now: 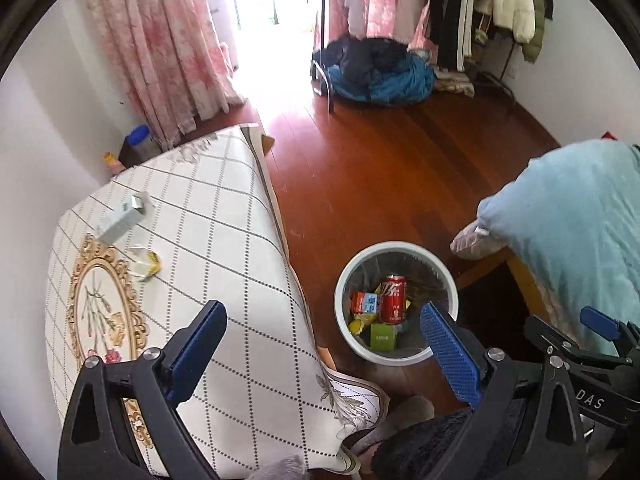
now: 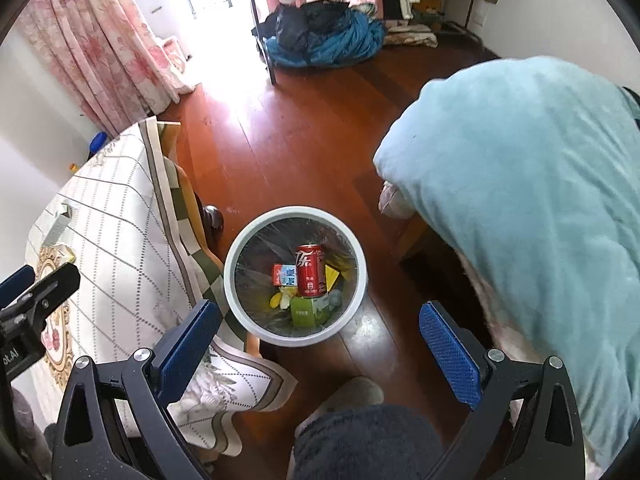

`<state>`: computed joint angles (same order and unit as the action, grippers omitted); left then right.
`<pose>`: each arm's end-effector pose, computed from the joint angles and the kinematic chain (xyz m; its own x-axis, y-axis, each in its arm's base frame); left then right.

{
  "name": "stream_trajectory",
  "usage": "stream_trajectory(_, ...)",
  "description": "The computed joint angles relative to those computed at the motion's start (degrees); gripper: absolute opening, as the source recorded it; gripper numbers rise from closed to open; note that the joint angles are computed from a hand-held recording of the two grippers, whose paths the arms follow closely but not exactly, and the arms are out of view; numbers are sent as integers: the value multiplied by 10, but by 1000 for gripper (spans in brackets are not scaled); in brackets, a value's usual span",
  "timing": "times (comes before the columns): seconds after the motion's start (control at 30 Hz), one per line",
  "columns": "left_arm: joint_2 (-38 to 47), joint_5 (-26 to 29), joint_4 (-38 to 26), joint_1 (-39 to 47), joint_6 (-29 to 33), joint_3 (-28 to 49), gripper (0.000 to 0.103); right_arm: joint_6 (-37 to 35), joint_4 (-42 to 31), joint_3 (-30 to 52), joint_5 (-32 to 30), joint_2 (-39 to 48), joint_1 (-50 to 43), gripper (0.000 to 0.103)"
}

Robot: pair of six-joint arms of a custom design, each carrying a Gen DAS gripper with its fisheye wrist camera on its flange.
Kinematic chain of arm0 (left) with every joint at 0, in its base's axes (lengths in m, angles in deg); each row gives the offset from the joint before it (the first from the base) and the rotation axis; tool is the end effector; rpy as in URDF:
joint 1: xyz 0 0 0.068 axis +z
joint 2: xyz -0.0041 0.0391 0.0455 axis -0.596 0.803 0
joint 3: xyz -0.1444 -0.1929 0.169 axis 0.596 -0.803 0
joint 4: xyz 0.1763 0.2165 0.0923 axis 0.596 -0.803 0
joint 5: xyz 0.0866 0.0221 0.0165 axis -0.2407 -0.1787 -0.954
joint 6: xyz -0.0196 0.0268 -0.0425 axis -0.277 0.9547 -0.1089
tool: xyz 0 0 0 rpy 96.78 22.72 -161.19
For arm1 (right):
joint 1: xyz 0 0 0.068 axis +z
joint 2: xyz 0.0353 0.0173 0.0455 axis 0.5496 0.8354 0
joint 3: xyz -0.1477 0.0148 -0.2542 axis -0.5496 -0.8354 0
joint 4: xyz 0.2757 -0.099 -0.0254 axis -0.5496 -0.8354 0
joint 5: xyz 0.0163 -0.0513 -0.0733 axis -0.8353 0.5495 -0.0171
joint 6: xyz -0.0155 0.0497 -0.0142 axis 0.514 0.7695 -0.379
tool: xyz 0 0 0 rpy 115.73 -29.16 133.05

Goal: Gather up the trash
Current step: 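Open both tools to drop the peel and cup into the bin, then grasp the white medicine box with the left tool while the right tool grasps the white wrapper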

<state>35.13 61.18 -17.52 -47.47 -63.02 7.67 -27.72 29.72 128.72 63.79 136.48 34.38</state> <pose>0.2579 -0.0450 0.2449 -0.8778 -0.0446 -0.4770 -0.0591 0.9981 0.0155 0.2617 0.0072 0.2239 -0.9211 0.0721 -0.3826 0.0374 0.9945 0.0975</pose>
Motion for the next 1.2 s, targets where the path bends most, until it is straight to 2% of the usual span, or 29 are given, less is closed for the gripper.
stream_trajectory(0.17,-46,2,-33,37,10,7,99,16,-54,19,-1,-58,15,102)
stream_trajectory(0.33,-76,12,-21,156,61,-17,99,67,-66,46,-19,-59,78,102)
stream_trajectory(0.47,-47,51,28,324,139,-56,99,118,-26,72,-27,9,186,102)
stream_trajectory(0.53,-3,41,82,405,182,-78,99,136,19,99,-43,82,255,102)
stream_trajectory(0.57,33,32,116,445,205,-86,99,142,32,108,-44,106,277,98)
stream_trajectory(0.6,74,23,149,480,225,-88,99,148,50,128,-46,144,305,88)
stream_trajectory(0.67,139,18,196,530,250,-86,99,147,70,205,-60,255,356,78)
stream_trajectory(0.77,252,24,242,594,280,-53,99,138,77,312,-69,378,401,78)
stream_trajectory(0.8,279,25,253,607,286,-42,99,130,67,361,-65,424,414,74)
stream_trajectory(0.9,326,41,270,629,301,-18,99,96,22,528,-61,563,443,62)
stream_trajectory(1.07,356,63,284,641,327,2,100,61,-43,717,-76,704,452,62)
stream_trajectory(1.1,360,67,286,642,334,7,100,58,-50,748,-78,727,453,59)
stream_trajectory(1.13,362,67,286,641,338,9,100,57,-56,769,-81,742,453,51)
stream_trajectory(1.2,366,59,288,633,349,17,100,56,-35,769,-79,746,455,19)
